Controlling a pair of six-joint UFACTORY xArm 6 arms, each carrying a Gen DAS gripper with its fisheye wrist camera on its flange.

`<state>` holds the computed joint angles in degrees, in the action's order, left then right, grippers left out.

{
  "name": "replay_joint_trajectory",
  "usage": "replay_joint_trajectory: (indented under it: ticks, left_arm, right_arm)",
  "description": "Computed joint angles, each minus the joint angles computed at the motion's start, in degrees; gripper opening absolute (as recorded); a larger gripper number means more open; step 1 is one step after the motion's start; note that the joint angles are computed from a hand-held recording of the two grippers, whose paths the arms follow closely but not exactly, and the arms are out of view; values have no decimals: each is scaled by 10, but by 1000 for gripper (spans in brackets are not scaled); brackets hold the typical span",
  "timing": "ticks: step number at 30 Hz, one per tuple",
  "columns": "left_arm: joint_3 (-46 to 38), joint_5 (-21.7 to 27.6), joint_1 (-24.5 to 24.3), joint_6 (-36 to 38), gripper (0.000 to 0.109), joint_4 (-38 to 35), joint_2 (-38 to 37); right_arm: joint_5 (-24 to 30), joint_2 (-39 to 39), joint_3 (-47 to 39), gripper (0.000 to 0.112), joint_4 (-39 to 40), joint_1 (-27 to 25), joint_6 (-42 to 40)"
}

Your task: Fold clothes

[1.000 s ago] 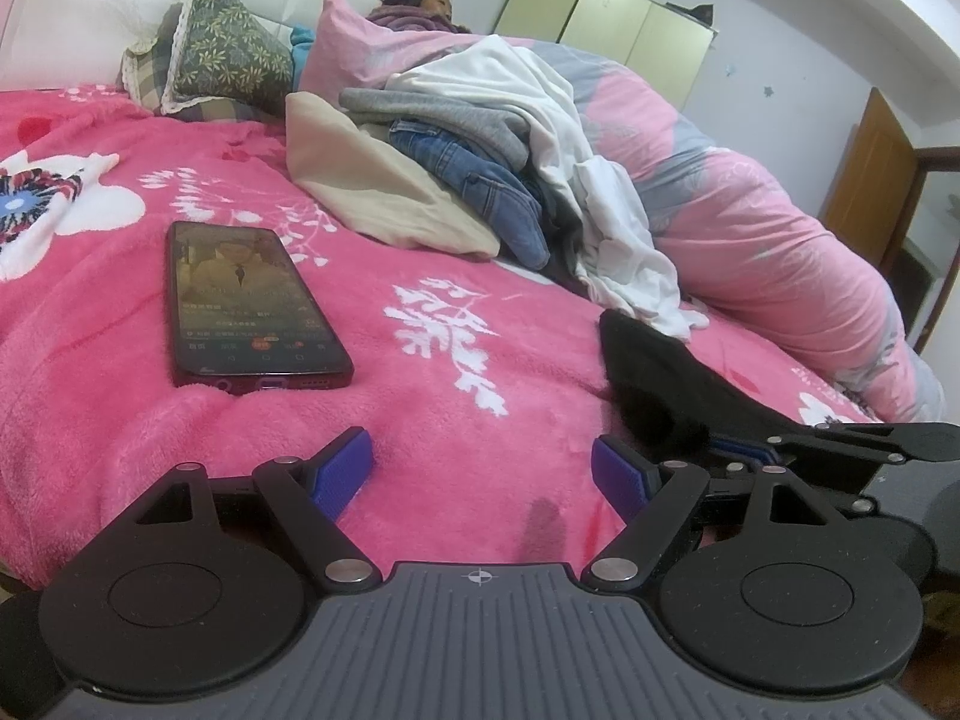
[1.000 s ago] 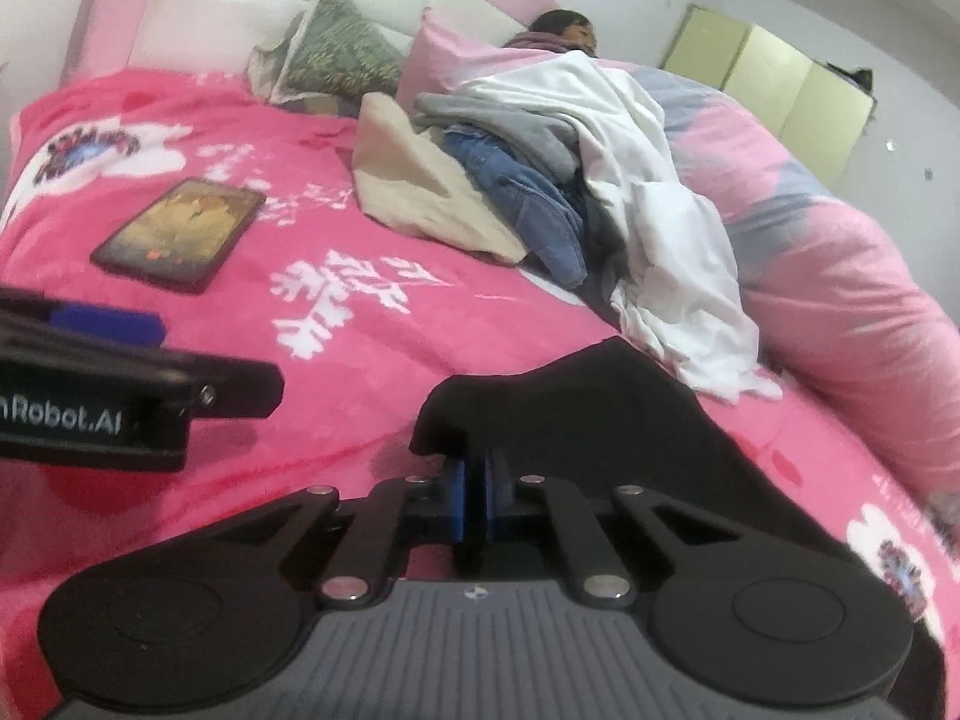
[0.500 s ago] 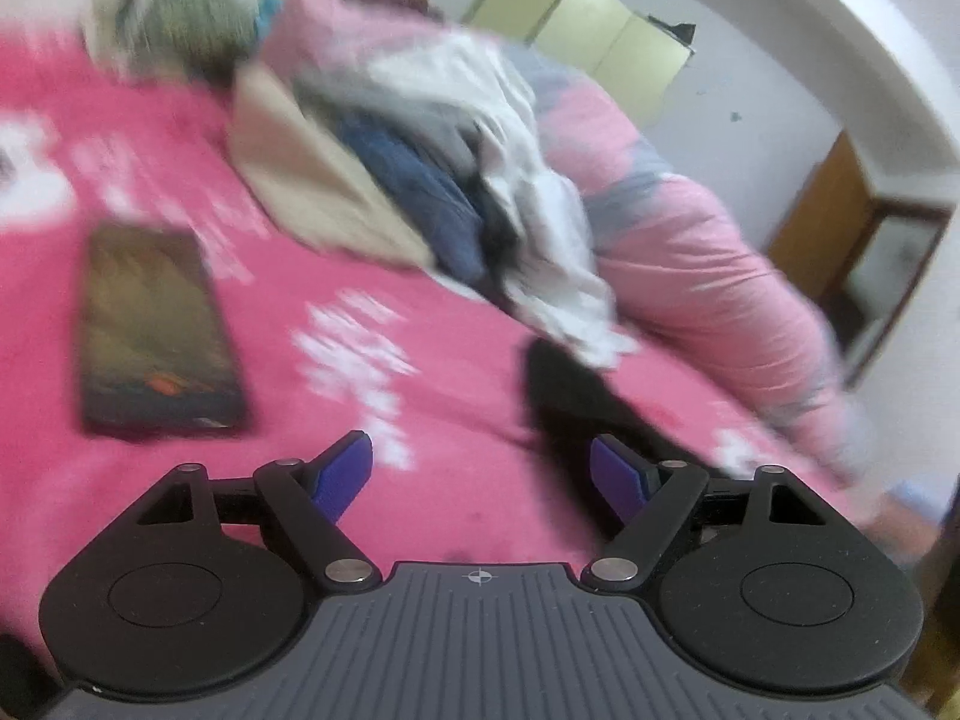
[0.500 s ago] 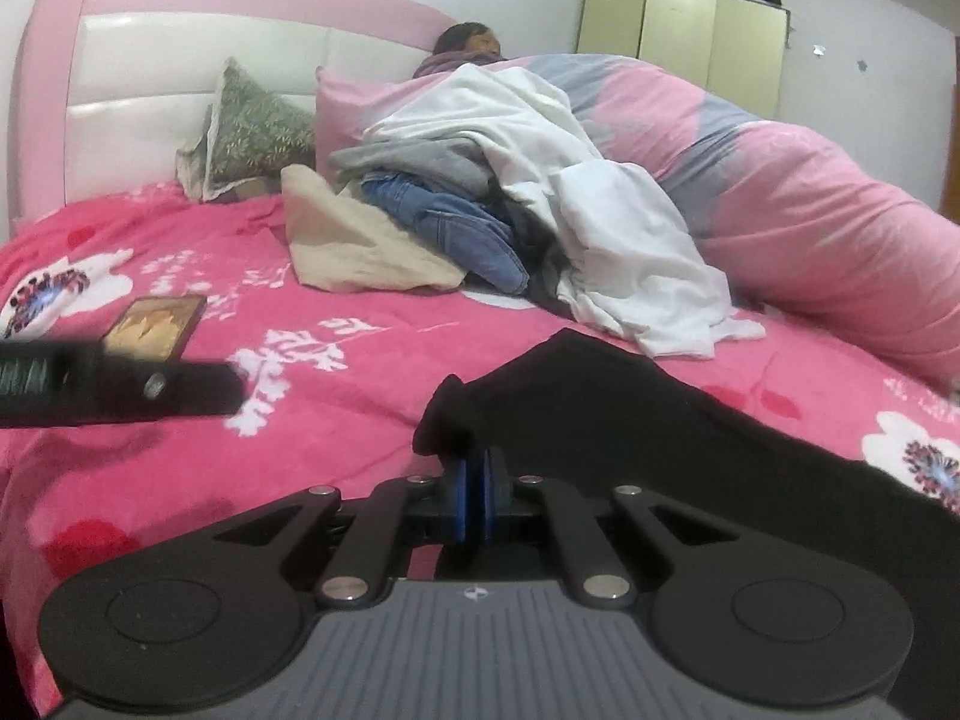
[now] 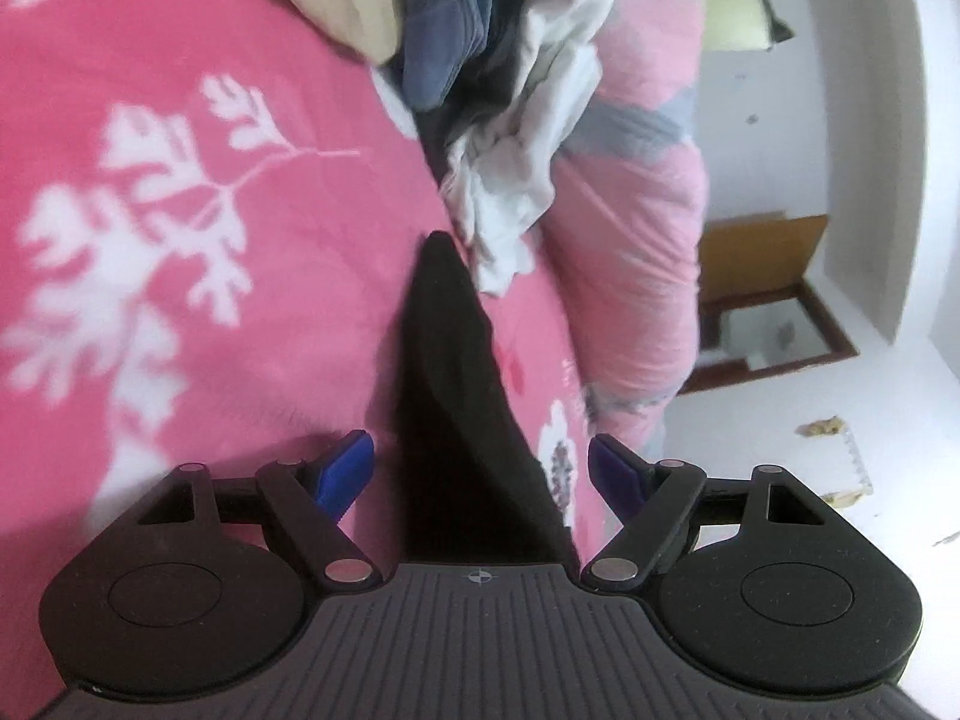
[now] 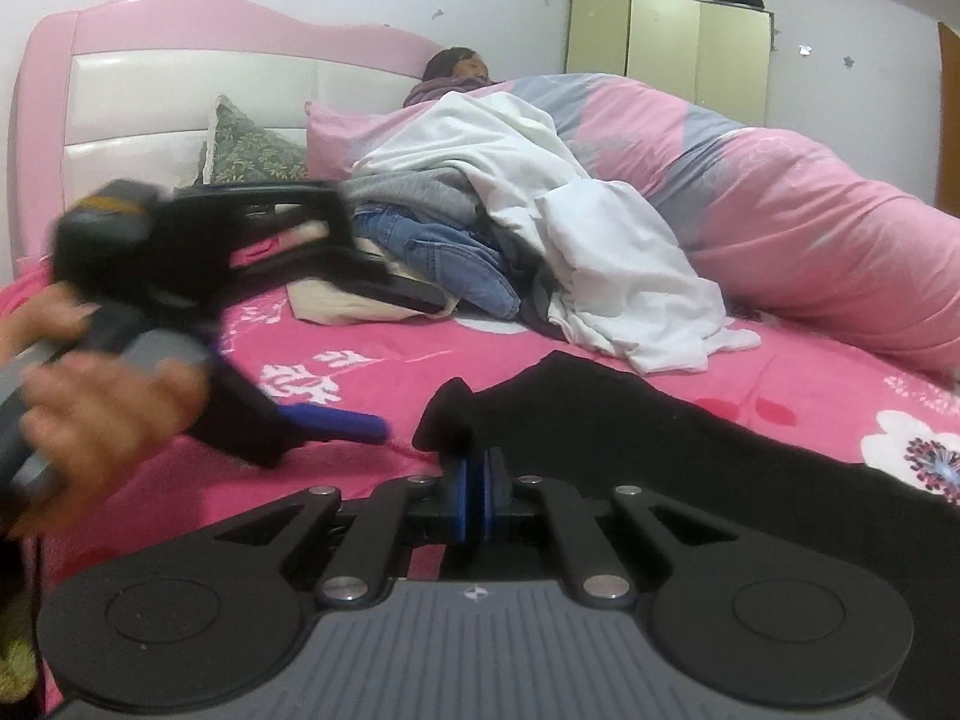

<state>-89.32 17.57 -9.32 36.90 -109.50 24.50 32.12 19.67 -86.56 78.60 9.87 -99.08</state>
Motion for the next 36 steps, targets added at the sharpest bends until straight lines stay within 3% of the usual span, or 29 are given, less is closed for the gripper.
replay_joint_trajectory:
  ticks: [5,7,13,17,24,36]
  left_arm:
    - [-70,30,8,-193,66,222,58]
    - [-93,44,12,-238,59,279,74]
    - [-181,73,17,-359,54,437,137]
    - [-239,88,21,-409,49,491,178]
    - [-294,90,23,-513,8,584,221]
    - [-377,115,11,-670,5,807,256]
  right_arm:
    - [7,-3,3,4,2,-1,-5]
    - [8,-4,2,4,3,-1,-5]
    - [12,-6,1,4,2,-1,-2]
    - [13,-8,3,4,2,-1,-9]
    - [18,-4,-1,4,0,-1,-8]
    - [34,-1,-9,4,34,-19,4]
